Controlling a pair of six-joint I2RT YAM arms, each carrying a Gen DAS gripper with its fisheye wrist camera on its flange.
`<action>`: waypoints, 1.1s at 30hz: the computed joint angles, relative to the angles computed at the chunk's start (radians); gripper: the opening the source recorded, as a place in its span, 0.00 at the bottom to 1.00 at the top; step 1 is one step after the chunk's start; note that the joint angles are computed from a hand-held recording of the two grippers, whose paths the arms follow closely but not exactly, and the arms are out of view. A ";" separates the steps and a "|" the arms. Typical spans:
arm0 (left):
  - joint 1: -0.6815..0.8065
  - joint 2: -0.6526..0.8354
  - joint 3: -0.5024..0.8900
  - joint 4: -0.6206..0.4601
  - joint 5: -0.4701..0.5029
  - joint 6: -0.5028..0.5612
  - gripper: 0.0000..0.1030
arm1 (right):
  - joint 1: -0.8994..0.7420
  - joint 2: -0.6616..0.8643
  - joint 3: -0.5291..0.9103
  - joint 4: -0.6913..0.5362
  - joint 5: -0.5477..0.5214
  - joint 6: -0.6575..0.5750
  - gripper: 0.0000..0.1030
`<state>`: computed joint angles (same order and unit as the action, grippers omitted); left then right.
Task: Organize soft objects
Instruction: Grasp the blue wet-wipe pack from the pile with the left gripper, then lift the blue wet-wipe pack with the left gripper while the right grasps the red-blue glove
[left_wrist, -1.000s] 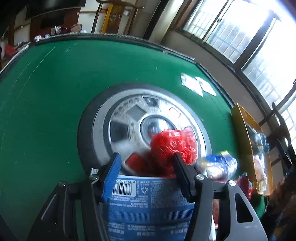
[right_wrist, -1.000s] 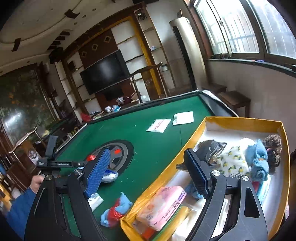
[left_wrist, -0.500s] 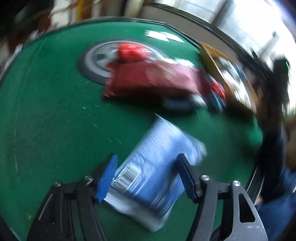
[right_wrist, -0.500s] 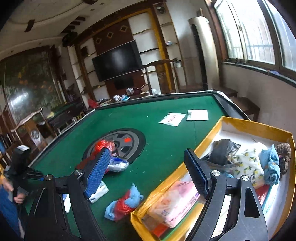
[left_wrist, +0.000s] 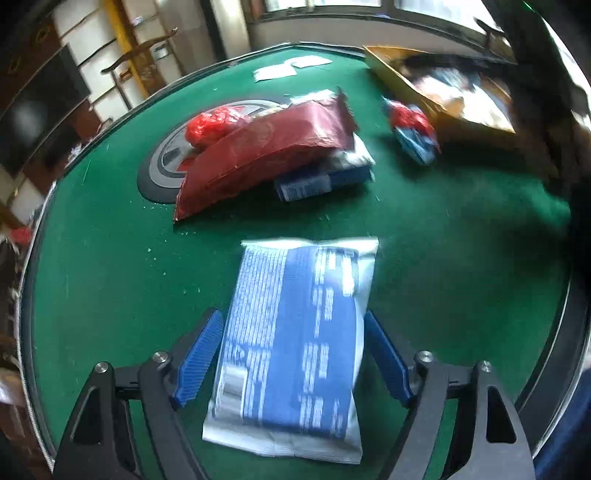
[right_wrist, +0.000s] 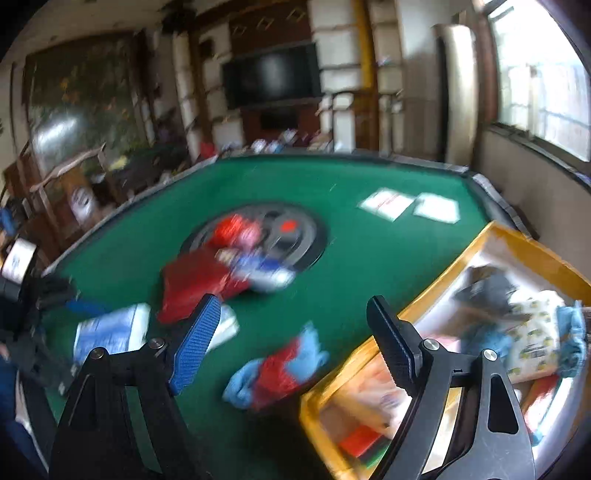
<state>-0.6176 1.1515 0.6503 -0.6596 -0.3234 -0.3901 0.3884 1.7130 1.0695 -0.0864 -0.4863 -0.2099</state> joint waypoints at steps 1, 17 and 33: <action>0.031 -0.001 -0.001 0.008 0.027 -0.003 0.77 | 0.010 0.003 0.007 -0.026 0.001 -0.029 0.80; 0.182 -0.063 -0.100 0.190 0.037 -0.006 0.79 | 0.216 0.232 0.383 -0.587 0.487 -0.488 0.80; 0.182 -0.048 -0.104 0.224 0.029 -0.006 0.83 | 0.200 0.118 0.247 -0.476 0.356 -0.253 0.51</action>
